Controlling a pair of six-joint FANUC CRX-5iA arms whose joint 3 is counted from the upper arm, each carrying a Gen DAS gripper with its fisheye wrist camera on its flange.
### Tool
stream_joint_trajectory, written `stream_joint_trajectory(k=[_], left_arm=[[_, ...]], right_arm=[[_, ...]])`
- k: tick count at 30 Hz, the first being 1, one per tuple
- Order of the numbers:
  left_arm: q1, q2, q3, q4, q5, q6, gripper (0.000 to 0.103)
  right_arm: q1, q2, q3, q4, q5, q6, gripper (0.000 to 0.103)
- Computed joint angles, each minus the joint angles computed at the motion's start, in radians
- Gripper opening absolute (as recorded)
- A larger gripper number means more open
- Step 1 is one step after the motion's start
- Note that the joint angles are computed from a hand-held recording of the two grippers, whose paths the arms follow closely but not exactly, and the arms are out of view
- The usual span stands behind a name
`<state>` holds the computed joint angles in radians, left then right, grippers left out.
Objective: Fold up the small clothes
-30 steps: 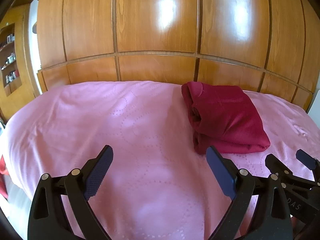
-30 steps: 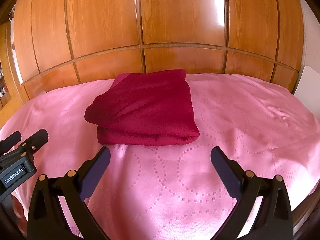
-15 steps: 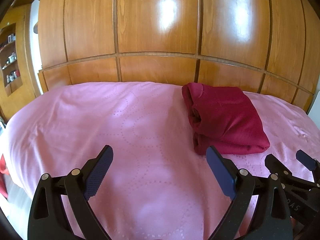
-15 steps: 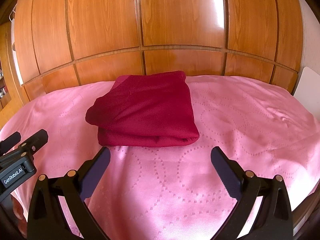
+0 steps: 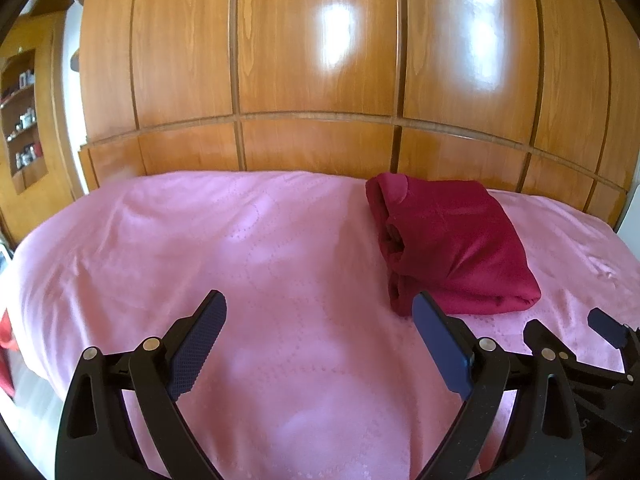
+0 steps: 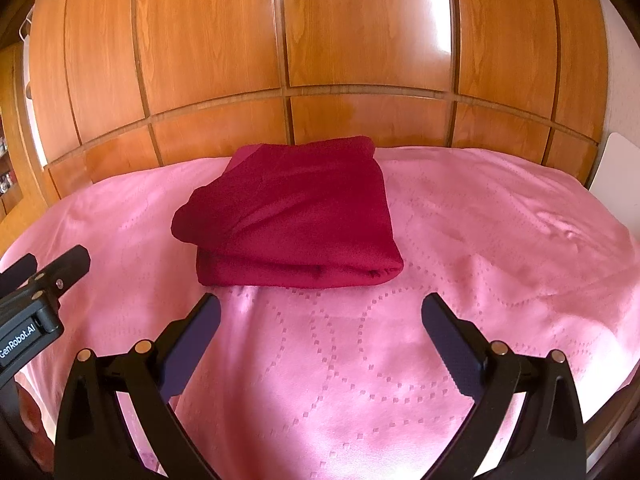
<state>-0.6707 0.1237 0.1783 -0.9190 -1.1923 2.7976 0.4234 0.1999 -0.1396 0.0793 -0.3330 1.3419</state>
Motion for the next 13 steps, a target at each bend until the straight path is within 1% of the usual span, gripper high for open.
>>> stream_joint_trajectory(k=[2, 8, 13], left_arm=[[0.001, 0.001, -0.001, -0.002, -0.001, -0.003, 0.093], [0.035, 0.009, 0.006, 0.057, -0.008, -0.016, 0.093], [0.053, 0.014, 0.002, 0.083, -0.004, -0.018, 0.093]], right_arm=[[0.000, 0.001, -0.001, 0.002, 0.000, -0.002, 0.100], [-0.013, 0.014, 0.017, -0.016, -0.007, 0.012, 0.100], [-0.023, 0.029, 0.026, 0.001, -0.013, -0.004, 0.100]])
